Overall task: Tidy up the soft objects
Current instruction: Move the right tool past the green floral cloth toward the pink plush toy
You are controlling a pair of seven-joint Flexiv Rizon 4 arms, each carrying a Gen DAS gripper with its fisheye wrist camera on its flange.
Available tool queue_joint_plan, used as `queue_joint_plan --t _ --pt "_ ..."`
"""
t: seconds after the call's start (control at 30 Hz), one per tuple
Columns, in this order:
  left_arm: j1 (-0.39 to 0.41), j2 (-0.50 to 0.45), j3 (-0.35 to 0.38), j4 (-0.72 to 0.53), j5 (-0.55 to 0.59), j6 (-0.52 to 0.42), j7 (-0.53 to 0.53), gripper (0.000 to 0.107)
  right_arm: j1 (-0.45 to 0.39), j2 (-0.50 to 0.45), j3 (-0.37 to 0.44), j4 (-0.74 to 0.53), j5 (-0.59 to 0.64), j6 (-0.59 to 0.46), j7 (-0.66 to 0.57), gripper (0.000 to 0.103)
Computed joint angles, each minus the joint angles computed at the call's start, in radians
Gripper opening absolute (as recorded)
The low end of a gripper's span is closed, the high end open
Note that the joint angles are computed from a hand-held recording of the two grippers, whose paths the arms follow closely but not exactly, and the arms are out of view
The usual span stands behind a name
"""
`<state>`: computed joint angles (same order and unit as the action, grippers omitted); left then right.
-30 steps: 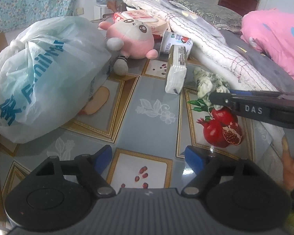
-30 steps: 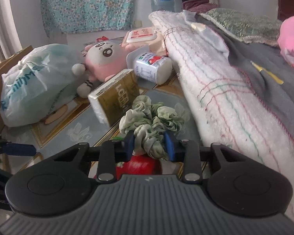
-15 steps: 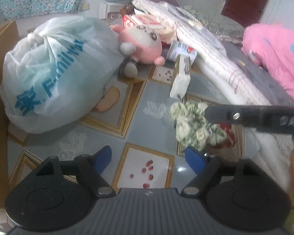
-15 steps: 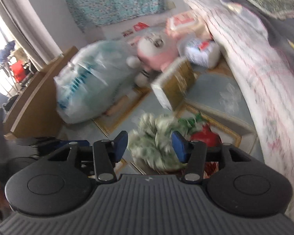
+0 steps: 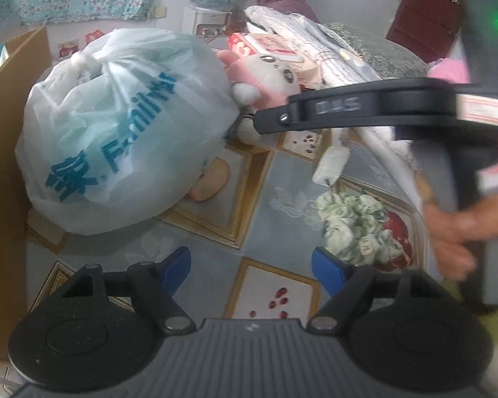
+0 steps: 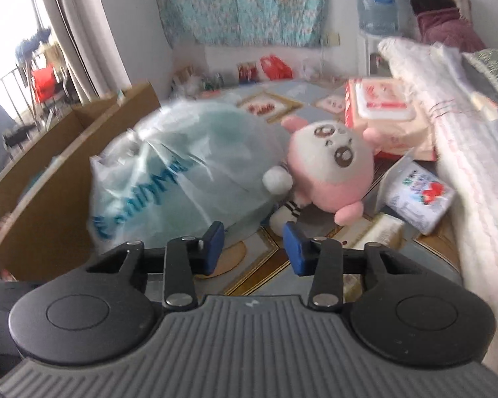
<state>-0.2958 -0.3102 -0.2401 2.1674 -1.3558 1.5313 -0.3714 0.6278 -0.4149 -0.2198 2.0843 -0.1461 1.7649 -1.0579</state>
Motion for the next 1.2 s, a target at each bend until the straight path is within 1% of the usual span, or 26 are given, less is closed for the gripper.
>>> queue_joint_plan --t 0.03,0.17,0.2,0.3,0.37,0.47,0.5,0.53,0.63,0.73,0.8,0.87,0.93,1.03,1.13,1.2 --pt "0.003 -0.003 0.005 0.000 0.009 -0.006 -0.010 0.081 -0.002 -0.017 -0.001 -0.018 -0.005 -0.018 0.002 0.037" --pt "0.023 -0.013 0.010 0.000 0.050 -0.027 -0.056 0.081 -0.071 -0.072 0.056 -0.096 -0.047 -0.099 0.025 0.037" --pt "0.029 -0.015 0.009 -0.001 0.057 -0.032 -0.063 0.081 -0.074 -0.083 0.056 -0.108 -0.058 -0.111 0.037 0.037" --pt "0.047 -0.020 0.004 -0.003 0.076 -0.046 -0.081 0.081 -0.045 -0.102 0.011 -0.113 -0.094 -0.100 0.064 0.035" --pt "0.056 -0.023 0.002 -0.004 0.092 -0.053 -0.097 0.081 -0.056 -0.112 0.021 -0.121 -0.108 -0.096 0.066 0.031" --pt "0.066 -0.020 -0.009 -0.001 0.079 -0.052 -0.088 0.081 -0.037 -0.118 -0.008 -0.125 -0.133 -0.106 0.068 0.022" --pt "0.066 -0.019 -0.011 0.001 0.072 -0.050 -0.083 0.081 -0.033 -0.120 -0.015 -0.127 -0.143 -0.112 0.066 0.022" --pt "0.065 -0.016 -0.013 0.004 0.064 -0.047 -0.078 0.081 -0.025 -0.121 -0.025 -0.126 -0.152 -0.116 0.066 0.021" --pt "0.060 -0.015 -0.010 0.003 0.056 -0.049 -0.075 0.081 -0.048 -0.123 -0.002 -0.144 -0.186 -0.157 0.051 0.021" --pt "0.056 -0.012 -0.009 0.002 0.026 -0.056 -0.051 0.081 -0.055 -0.125 0.003 -0.156 -0.219 -0.187 0.061 0.021" --pt "0.051 -0.010 -0.001 0.001 0.009 -0.065 -0.039 0.081 -0.042 -0.128 -0.016 -0.155 -0.248 -0.193 0.077 0.021" --pt "0.044 -0.011 0.008 -0.002 0.005 -0.071 -0.037 0.081 -0.017 -0.132 -0.051 -0.146 -0.274 -0.177 0.095 0.017" --pt "0.038 -0.011 0.014 -0.002 0.006 -0.071 -0.033 0.081 -0.007 -0.128 -0.068 -0.129 -0.277 -0.149 0.111 0.014" --pt "0.033 -0.009 0.022 0.001 0.019 -0.069 -0.040 0.081 0.020 -0.108 -0.100 -0.085 -0.255 -0.094 0.121 0.013" --pt "0.030 -0.005 0.022 0.007 0.030 -0.061 -0.050 0.081 0.030 -0.072 -0.101 -0.033 -0.211 -0.056 0.100 0.013" --pt "0.029 -0.006 0.021 0.009 0.045 -0.055 -0.062 0.081 0.005 -0.044 -0.062 0.001 -0.176 -0.026 0.077 0.013"
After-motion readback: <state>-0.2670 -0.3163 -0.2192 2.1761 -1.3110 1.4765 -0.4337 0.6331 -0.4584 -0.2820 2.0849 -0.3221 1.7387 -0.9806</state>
